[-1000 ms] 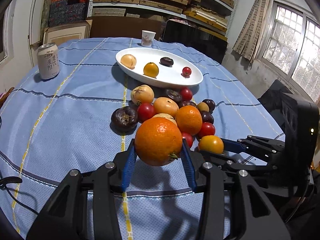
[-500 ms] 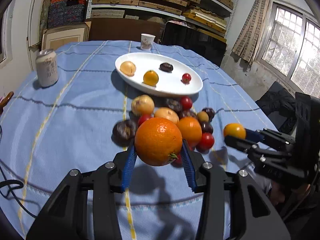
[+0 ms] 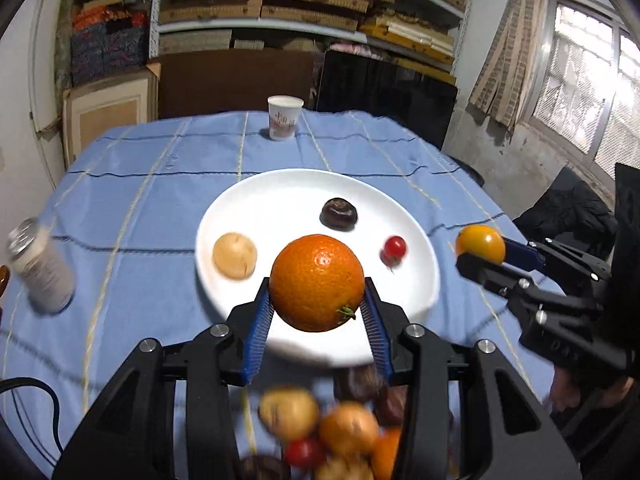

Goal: Organize fruits
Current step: 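Place both oranges on the white plate and open both tools, then grasp a dark purple fruit with the left tool while the right tool approaches another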

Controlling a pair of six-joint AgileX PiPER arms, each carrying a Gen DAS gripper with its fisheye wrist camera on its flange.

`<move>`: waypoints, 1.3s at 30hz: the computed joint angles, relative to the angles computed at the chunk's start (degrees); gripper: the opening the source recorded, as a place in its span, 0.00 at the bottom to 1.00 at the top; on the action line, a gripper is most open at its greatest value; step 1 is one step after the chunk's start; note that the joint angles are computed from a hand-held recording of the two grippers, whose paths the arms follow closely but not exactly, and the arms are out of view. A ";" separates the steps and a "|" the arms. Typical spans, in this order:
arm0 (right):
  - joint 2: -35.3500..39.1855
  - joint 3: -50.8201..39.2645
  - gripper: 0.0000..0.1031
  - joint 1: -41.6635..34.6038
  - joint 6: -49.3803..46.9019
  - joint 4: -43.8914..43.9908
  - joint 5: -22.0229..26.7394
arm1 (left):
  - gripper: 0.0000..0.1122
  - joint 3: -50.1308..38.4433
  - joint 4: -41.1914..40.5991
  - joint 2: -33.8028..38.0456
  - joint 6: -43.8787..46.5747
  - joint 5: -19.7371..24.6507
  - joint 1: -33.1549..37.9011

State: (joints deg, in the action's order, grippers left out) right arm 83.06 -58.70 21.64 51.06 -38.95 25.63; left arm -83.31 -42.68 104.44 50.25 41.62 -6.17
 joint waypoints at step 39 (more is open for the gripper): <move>-12.20 25.73 0.51 26.11 46.08 -22.21 9.91 | 0.69 37.82 -17.64 -18.52 32.86 -8.54 13.25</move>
State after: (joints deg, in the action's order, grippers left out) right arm 70.85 -32.97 47.76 97.14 -61.16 35.54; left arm -45.49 -60.32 85.91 83.10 33.09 7.08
